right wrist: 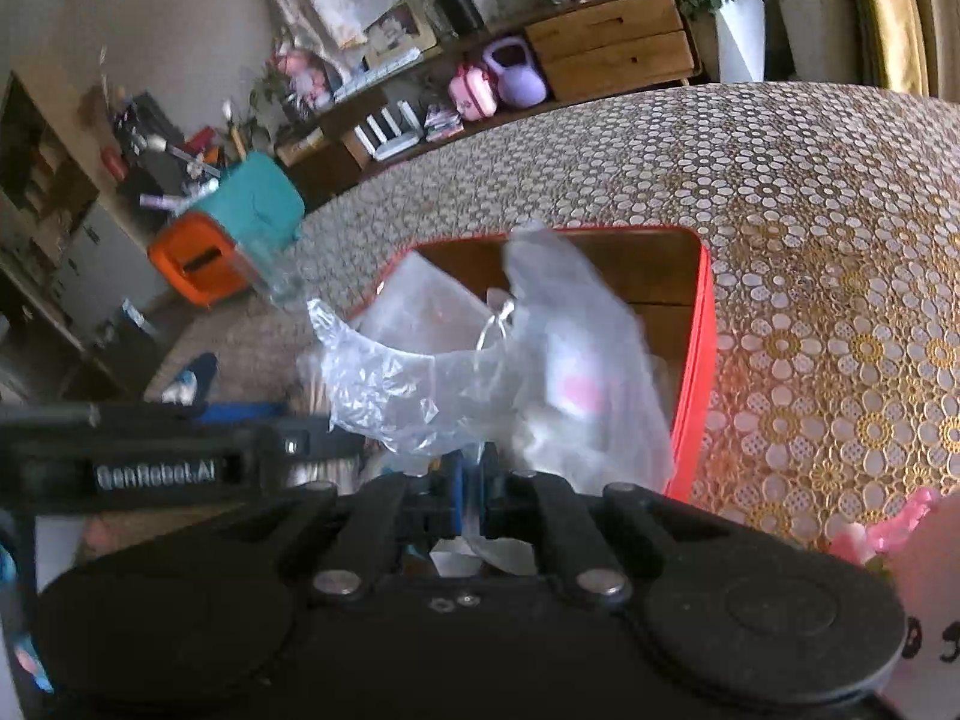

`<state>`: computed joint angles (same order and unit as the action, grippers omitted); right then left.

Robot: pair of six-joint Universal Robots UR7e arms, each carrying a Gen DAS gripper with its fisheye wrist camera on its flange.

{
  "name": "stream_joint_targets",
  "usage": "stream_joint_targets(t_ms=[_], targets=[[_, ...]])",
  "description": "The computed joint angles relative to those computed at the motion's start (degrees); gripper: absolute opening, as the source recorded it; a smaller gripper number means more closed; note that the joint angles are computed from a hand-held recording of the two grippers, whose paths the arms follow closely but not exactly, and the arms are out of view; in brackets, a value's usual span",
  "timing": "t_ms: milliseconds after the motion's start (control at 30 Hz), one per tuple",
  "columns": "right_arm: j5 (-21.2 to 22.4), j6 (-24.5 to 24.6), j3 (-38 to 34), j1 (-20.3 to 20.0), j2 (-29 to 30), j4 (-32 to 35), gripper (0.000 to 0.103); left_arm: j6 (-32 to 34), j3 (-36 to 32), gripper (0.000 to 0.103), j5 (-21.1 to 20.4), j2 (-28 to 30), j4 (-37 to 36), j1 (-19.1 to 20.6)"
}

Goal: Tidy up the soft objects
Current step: 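Carry the swab pack with the left gripper while the right carries the plastic bag over the red tin, then open both grippers to drop the swab pack and plastic bag into the tin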

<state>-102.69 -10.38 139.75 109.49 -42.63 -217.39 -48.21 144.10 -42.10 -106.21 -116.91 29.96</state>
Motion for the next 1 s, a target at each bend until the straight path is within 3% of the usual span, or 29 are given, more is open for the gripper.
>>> stream_joint_targets(t_ms=[333, 600, 700, 767, 833, 1000], targets=[[-6.47, -5.33, -0.6, 4.71, 1.79, 0.11, 0.005, 1.18, 0.18, 0.043, -2.95, 2.36, -2.24, 2.22], [-9.13, -7.64, -0.51, 7.2, 1.55, -0.17, 0.008, -0.39, 0.66, 0.053, -4.25, 0.31, -1.98, 1.45], [-10.12, -8.12, -0.55, 8.02, 1.25, 0.32, 0.017, -2.12, 0.69, 0.062, -3.72, -0.32, -0.49, 0.27], [-9.96, -8.55, -0.69, 8.19, 1.22, 0.24, 0.029, -3.57, 0.78, 0.067, -2.96, -1.23, 1.01, -0.94], [-9.43, -9.36, -0.17, 8.5, 1.22, -1.2, 0.057, -4.72, 0.58, 0.067, -2.88, -2.33, 2.33, -1.84], [-9.16, -9.83, 0.89, 9.66, 0.01, -2.63, 0.066, -7.56, -0.21, 0.067, -2.09, -4.96, 6.81, -4.48]])
